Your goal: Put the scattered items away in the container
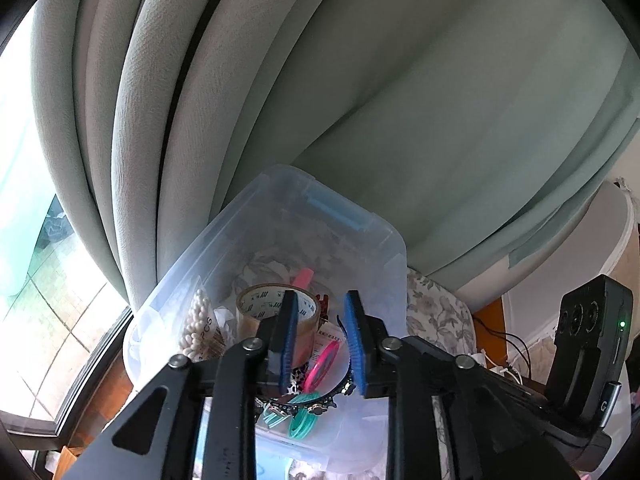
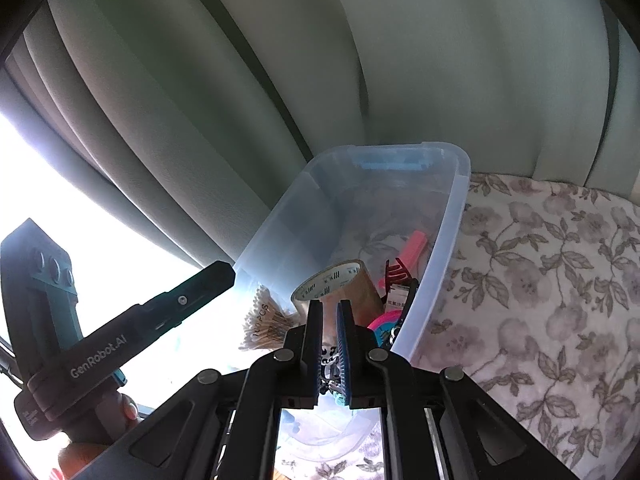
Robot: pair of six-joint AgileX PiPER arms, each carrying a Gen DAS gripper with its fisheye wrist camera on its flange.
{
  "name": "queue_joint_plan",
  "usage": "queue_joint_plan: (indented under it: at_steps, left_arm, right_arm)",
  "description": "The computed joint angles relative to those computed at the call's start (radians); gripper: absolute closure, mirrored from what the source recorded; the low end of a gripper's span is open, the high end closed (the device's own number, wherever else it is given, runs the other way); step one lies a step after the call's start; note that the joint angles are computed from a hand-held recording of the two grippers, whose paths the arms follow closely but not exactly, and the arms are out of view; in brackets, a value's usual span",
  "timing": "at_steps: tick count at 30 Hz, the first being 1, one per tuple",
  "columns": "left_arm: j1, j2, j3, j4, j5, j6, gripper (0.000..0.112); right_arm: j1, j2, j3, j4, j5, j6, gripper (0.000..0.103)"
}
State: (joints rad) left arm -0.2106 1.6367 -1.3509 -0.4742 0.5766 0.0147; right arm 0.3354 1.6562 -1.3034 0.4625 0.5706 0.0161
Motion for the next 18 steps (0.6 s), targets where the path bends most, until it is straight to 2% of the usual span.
queue_joint_plan:
  at_steps: [4, 7, 10, 14, 18]
  left_arm:
    - [-0.003, 0.007, -0.031, 0.026, 0.021, -0.018, 0.073]
    - [-0.011, -0.001, -0.032, 0.038, 0.026, -0.024, 0.07]
    - [-0.019, -0.012, -0.027, 0.052, 0.025, -0.033, 0.059]
    - [-0.028, -0.027, -0.022, 0.083, 0.028, -0.055, 0.049]
    - [-0.041, -0.039, -0.017, 0.115, 0.034, -0.078, 0.046]
  right_arm:
    - [0.008, 0.001, -0.003, -0.017, 0.0, 0.019, 0.093]
    - [0.013, -0.008, 0.002, -0.04, 0.0, 0.04, 0.093]
    - [0.019, -0.017, 0.005, -0.076, 0.009, 0.076, 0.093]
    - [0.029, -0.038, 0.019, -0.12, 0.017, 0.121, 0.084]
    - [0.039, -0.065, 0.044, -0.15, 0.016, 0.158, 0.077]
